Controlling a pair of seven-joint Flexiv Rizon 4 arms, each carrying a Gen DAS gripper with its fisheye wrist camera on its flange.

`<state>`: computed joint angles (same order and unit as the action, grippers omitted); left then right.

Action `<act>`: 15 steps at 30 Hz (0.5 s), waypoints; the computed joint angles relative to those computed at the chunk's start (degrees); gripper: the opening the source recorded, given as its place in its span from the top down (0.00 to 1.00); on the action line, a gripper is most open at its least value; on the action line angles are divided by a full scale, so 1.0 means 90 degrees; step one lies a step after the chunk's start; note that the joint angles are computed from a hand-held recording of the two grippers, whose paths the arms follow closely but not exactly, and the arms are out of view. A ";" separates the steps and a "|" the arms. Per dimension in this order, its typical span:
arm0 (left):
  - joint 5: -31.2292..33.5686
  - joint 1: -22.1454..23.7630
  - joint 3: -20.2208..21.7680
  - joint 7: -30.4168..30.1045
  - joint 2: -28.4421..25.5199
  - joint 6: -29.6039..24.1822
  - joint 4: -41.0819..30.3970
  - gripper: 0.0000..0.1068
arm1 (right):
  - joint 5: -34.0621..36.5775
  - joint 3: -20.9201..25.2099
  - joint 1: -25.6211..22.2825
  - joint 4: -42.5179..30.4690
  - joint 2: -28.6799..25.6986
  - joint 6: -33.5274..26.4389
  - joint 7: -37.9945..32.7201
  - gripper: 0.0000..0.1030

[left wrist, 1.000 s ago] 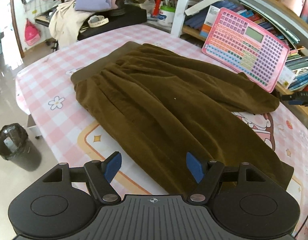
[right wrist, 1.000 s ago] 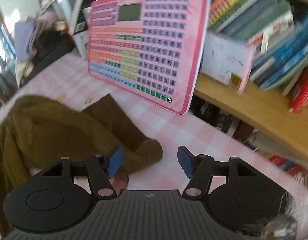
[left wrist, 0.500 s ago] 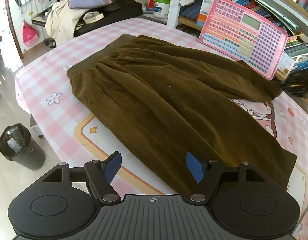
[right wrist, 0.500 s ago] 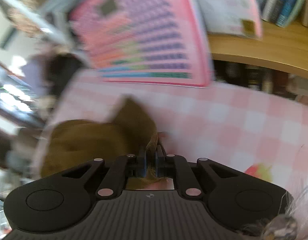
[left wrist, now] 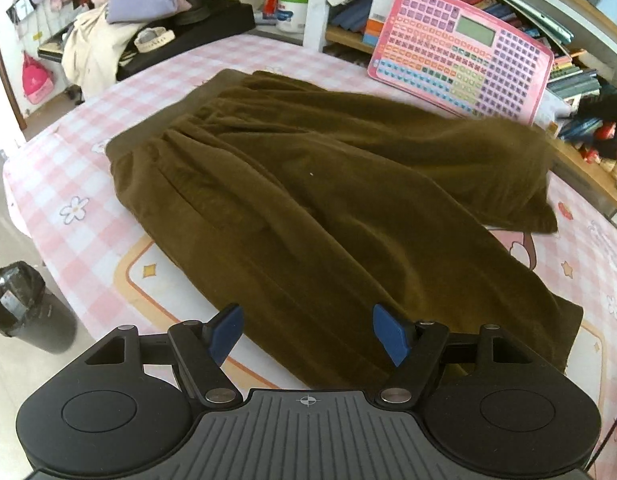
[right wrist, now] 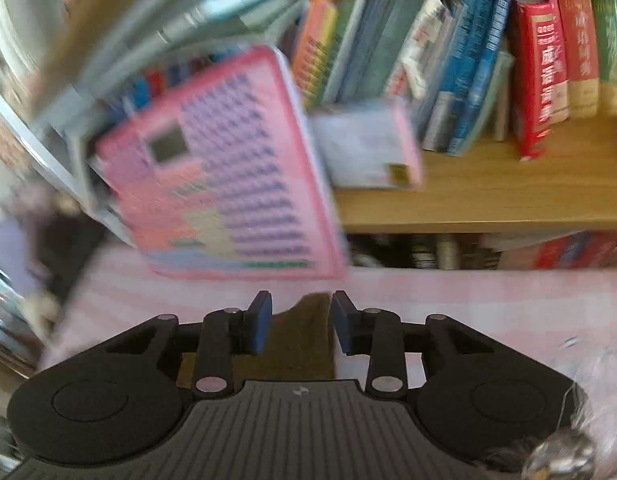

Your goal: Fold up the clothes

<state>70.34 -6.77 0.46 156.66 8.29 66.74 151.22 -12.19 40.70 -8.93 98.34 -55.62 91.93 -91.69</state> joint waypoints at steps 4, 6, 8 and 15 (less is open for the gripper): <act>0.0018 0.0110 0.0117 -0.0218 -0.0006 0.0085 0.0085 0.31 | -0.0398 -0.0512 0.0189 0.0487 0.0269 -0.0071 -0.0458 0.69; 0.0131 0.0172 0.0142 -0.0335 -0.0127 0.0216 0.0032 0.31 | -0.0560 -0.0807 0.0354 0.0854 0.0490 -0.0252 -0.0806 0.69; 0.0243 0.0181 0.0115 -0.0357 -0.0207 0.0285 -0.0045 0.31 | -0.0574 -0.1012 0.0515 0.1168 0.0624 -0.0273 -0.1077 0.69; 0.0480 0.0168 0.0077 -0.0335 -0.0357 0.0371 -0.0223 0.31 | -0.0284 -0.0579 0.0185 0.1535 0.0779 -0.0182 -0.1527 0.93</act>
